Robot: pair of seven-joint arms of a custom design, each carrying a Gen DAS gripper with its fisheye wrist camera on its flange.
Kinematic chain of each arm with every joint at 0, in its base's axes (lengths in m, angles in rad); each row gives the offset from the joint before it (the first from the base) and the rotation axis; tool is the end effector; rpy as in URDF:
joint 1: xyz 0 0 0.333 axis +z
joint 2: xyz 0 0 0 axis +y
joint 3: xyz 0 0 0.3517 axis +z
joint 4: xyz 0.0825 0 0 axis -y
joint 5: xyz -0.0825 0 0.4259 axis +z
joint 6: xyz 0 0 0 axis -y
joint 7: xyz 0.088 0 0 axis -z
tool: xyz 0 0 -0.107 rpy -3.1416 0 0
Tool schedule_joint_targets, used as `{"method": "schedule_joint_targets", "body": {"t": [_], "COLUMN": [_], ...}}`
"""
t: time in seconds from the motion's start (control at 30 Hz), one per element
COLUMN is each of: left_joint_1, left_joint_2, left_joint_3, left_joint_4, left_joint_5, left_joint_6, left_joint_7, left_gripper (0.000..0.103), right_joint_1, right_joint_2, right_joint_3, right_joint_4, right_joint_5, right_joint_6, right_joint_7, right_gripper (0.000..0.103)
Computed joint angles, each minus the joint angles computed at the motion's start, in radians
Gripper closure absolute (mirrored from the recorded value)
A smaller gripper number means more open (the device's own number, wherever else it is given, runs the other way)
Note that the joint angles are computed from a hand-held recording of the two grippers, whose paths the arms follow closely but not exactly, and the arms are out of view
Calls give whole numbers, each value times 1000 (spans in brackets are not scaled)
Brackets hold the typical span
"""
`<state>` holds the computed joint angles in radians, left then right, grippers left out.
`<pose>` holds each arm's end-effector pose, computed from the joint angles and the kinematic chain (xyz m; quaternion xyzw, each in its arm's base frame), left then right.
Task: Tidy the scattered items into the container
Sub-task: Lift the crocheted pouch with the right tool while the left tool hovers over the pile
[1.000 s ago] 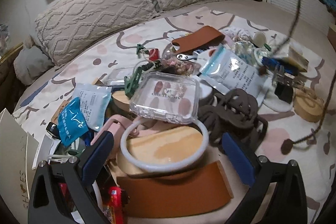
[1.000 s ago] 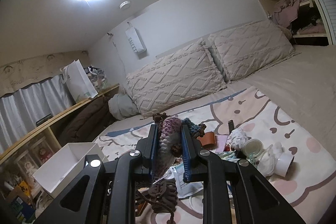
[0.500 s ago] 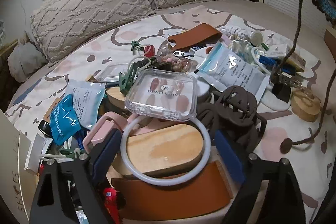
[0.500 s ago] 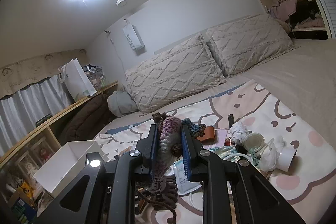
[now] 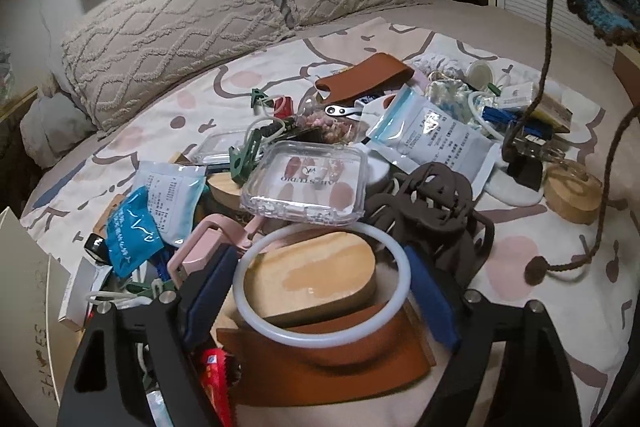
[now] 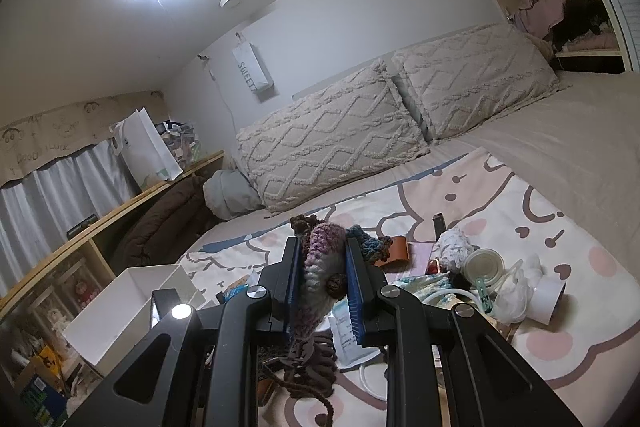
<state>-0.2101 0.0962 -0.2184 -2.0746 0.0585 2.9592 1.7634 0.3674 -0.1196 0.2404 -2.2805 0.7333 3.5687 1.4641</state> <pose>0.5926 -0.2707 0.4912 -0.4040 0.8297 -0.2985 0.2436 0.4896 0.2461 0.5669 -0.5094 0.6029 -0.2352 0.5672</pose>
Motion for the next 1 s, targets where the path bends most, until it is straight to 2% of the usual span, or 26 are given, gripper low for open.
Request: {"method": "schedule_joint_targets", "body": {"t": [0.2,0.33,0.7,0.83,1.0], "left_joint_1": [-2,-7,10,20,28], "left_joint_2": [-26,-44,-92,-105,-126], "left_joint_3": [5,19,16,19,17], "left_joint_4": [-22,-37,-75,-70,-82], "left_joint_5": [7,65,58,150,157], "left_joint_6": [19,36,103,84,94], "left_joint_7": [-32,-106,-162,-275,-308], "left_gripper": [19,19,19,19,19], "right_joint_1": [0,3,-3,-1,8], "right_joint_2": [0,-1,-2,0,-4], "right_joint_3": [2,-5,0,3,6], "right_joint_4": [-1,-3,-7,-6,-7], "right_joint_5": [5,-10,-23,-17,-11], "right_joint_6": [3,0,-4,8,42], "right_joint_7": [-3,11,20,16,-7], "right_gripper": [81,81,81,81,81]}}
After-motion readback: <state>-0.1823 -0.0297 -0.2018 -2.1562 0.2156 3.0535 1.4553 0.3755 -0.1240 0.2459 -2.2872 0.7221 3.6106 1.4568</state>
